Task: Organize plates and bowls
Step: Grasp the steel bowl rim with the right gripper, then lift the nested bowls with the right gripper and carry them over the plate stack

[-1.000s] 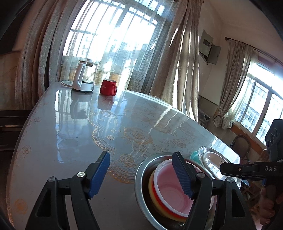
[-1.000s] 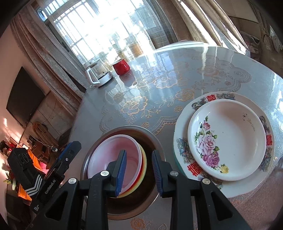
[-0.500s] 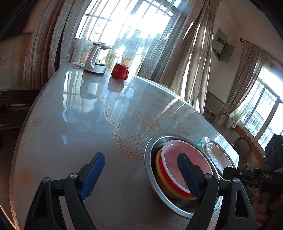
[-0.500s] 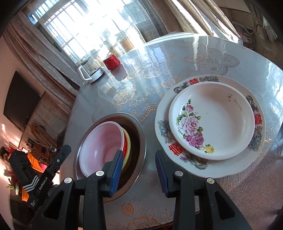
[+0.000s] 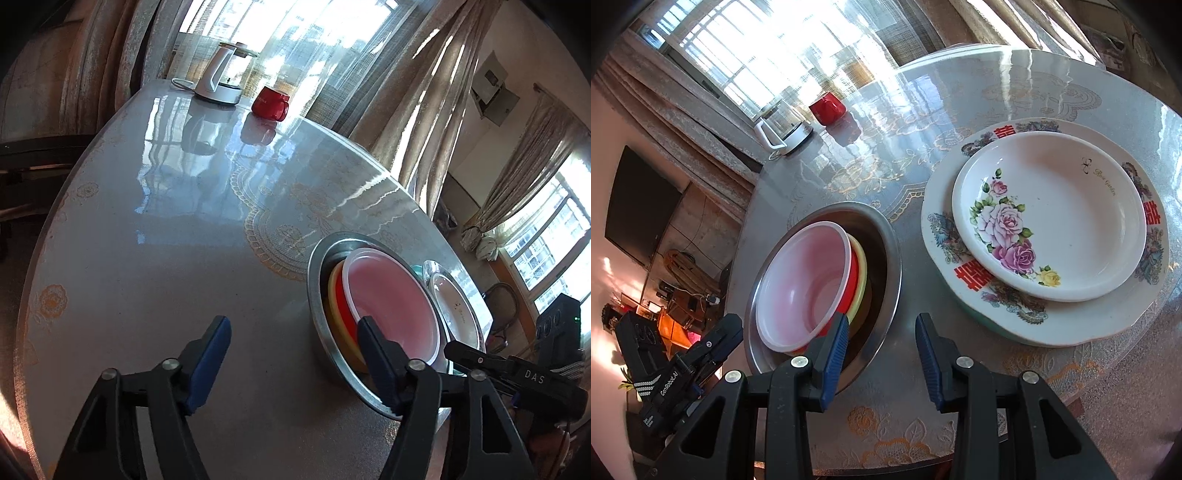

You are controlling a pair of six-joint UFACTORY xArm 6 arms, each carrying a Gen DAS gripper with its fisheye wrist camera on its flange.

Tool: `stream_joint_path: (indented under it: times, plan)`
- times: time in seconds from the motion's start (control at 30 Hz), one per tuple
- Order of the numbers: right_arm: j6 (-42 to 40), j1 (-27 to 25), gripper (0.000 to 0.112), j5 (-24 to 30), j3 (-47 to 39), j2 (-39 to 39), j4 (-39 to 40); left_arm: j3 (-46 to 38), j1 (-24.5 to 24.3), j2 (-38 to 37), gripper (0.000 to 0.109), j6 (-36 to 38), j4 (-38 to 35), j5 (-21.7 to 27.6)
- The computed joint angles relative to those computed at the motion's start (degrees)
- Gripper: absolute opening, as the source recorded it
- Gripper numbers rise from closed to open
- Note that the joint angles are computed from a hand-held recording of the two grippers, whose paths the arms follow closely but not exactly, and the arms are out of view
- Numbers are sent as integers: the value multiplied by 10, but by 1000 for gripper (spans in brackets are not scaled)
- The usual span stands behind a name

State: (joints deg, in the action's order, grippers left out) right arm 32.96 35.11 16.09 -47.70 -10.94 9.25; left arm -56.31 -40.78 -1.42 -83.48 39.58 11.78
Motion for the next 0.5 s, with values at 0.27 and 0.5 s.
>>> stream_joint_path:
  times: [0.27, 0.5]
  plan:
    - [26, 2, 38, 17, -16, 15, -39, -19, -16, 9, 39, 128, -125, 36]
    - [6, 7, 19, 16, -36, 40, -41, -73, -38, 26, 19, 166, -99, 116]
